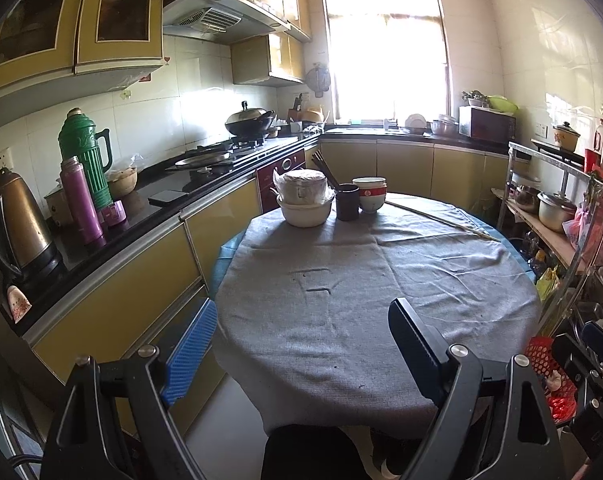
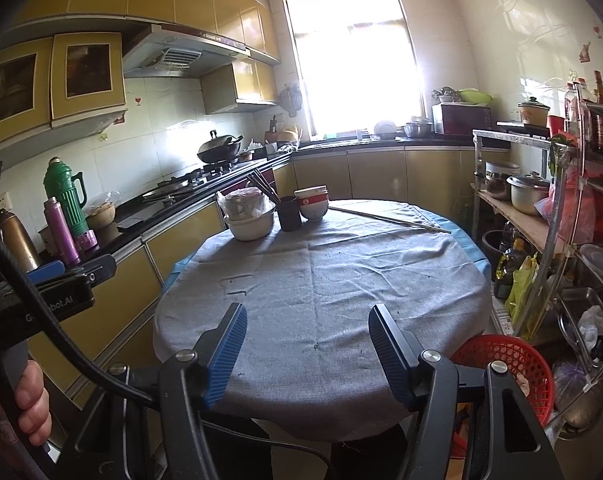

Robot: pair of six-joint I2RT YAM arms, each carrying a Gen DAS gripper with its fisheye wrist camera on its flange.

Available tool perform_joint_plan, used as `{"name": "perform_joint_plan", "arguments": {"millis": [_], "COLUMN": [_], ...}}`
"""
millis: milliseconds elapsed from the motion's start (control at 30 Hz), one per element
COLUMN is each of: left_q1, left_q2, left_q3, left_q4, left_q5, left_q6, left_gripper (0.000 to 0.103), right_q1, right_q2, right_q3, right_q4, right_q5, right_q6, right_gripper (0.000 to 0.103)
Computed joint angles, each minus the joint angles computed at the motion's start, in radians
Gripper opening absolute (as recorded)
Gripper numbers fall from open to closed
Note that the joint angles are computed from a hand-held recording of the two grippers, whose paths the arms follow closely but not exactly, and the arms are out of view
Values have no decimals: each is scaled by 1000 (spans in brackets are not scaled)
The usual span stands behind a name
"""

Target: Collect trash

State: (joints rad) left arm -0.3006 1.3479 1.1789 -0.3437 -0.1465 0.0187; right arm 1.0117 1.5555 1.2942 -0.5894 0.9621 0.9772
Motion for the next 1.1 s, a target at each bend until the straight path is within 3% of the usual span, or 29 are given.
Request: {"name": "perform_joint_plan", "arguments": {"millis": [1100], "left_q1": [5], "left_q2": [7], "left_q3": [3], "left_q4": [-15], "left_q5": [20], "left_q6": [2], "left_gripper": [88], "right_q1": [-4], "right_q2": [-3], "right_q3": [-20], "right_q4": [11], "right_q5": [-21], "right_q6": [15], "right_gripper": [67]}}
